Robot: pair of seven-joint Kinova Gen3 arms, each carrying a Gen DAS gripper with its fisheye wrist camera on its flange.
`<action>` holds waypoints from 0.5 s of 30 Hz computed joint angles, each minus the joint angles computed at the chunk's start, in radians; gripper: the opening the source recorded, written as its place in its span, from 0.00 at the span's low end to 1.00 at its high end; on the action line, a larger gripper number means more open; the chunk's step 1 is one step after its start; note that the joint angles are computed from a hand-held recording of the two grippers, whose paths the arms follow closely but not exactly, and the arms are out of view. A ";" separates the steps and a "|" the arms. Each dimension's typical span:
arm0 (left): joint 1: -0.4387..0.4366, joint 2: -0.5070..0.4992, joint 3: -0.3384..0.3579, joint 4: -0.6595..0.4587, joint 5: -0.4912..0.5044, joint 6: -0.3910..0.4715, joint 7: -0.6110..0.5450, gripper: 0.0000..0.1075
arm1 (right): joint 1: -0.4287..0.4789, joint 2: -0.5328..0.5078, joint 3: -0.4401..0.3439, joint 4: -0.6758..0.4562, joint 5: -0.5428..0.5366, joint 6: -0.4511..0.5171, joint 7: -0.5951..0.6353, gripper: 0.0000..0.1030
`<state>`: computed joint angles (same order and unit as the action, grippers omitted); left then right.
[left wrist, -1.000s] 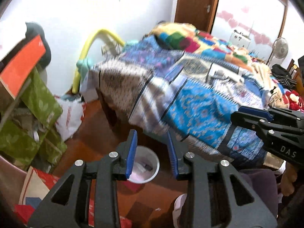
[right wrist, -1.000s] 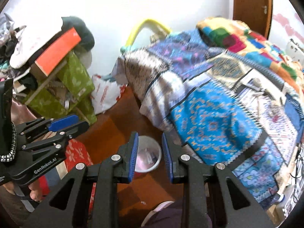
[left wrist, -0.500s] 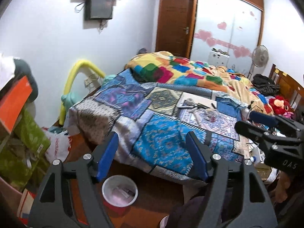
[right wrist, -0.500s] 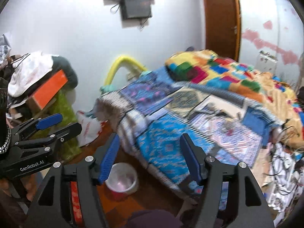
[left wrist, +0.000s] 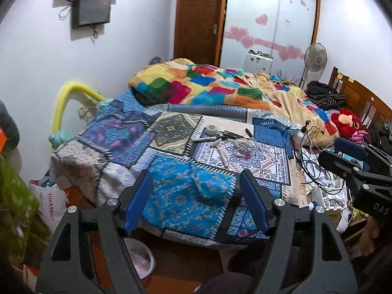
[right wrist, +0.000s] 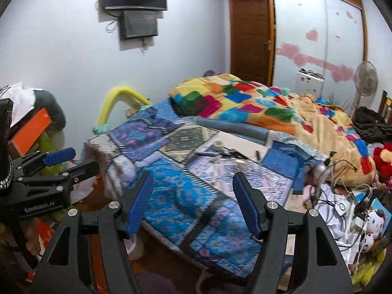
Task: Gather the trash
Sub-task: 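Move both tools back up toward the items on the blanket, then grasp the white razor with the left tool while the right tool grasps the clear pen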
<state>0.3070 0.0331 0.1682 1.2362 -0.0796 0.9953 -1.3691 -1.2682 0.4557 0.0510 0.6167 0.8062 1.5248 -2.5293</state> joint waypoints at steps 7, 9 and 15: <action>0.052 0.158 0.000 -0.115 -0.012 0.030 0.004 0.68 | 0.091 -0.066 -0.032 0.148 -0.011 -0.012 -0.064 0.62; 0.068 0.207 -0.008 -0.151 -0.010 0.041 -0.001 0.68 | 0.134 -0.080 -0.046 0.186 -0.027 -0.022 -0.076 0.62; 0.098 0.362 -0.031 -0.286 0.020 0.095 -0.025 0.68 | 0.250 -0.108 -0.084 0.283 -0.078 -0.059 -0.116 0.62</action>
